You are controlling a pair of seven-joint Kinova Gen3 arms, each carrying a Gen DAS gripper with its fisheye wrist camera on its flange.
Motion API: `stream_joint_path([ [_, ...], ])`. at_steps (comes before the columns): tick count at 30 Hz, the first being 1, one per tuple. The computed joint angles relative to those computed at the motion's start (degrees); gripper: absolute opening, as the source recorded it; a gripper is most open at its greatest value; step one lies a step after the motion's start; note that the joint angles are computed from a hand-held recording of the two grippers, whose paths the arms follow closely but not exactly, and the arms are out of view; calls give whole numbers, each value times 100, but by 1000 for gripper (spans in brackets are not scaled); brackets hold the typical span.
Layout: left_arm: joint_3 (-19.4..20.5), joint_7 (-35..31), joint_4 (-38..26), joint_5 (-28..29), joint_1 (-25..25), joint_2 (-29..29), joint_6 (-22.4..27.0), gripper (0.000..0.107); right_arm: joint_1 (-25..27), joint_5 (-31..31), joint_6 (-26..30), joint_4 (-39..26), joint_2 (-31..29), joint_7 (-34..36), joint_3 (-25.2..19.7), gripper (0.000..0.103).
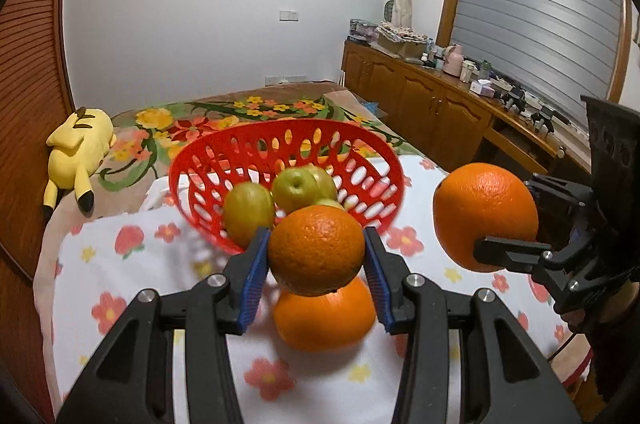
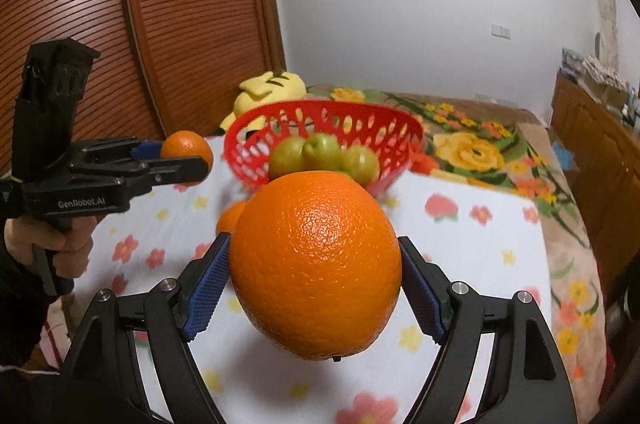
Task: Organize fruits
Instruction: 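Carry the orange and mandarin over the red basket and release both inside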
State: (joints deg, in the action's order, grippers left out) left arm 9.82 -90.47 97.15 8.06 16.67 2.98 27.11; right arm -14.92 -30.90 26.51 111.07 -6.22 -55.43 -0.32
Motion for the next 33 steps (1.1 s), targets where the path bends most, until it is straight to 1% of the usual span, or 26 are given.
stream_joint_path([
  [6, -33, -265, -577, 209, -192, 524, 220, 44, 199, 3, 254, -722, 570, 170, -81, 82],
  [13, -79, -208, -1003, 130, -231, 899, 368, 44, 609, 27, 562, -1488, 1215, 291, -390, 82],
  [21, -113, -137, -1282, 11, -234, 1120, 464, 44, 850, 220, 800, -2066, 1683, 245, -676, 82],
  [33, -114, -138, -1500, -12, -284, 1320, 544, 44, 948, 606, 1143, -2879, 2321, 58, -829, 82],
])
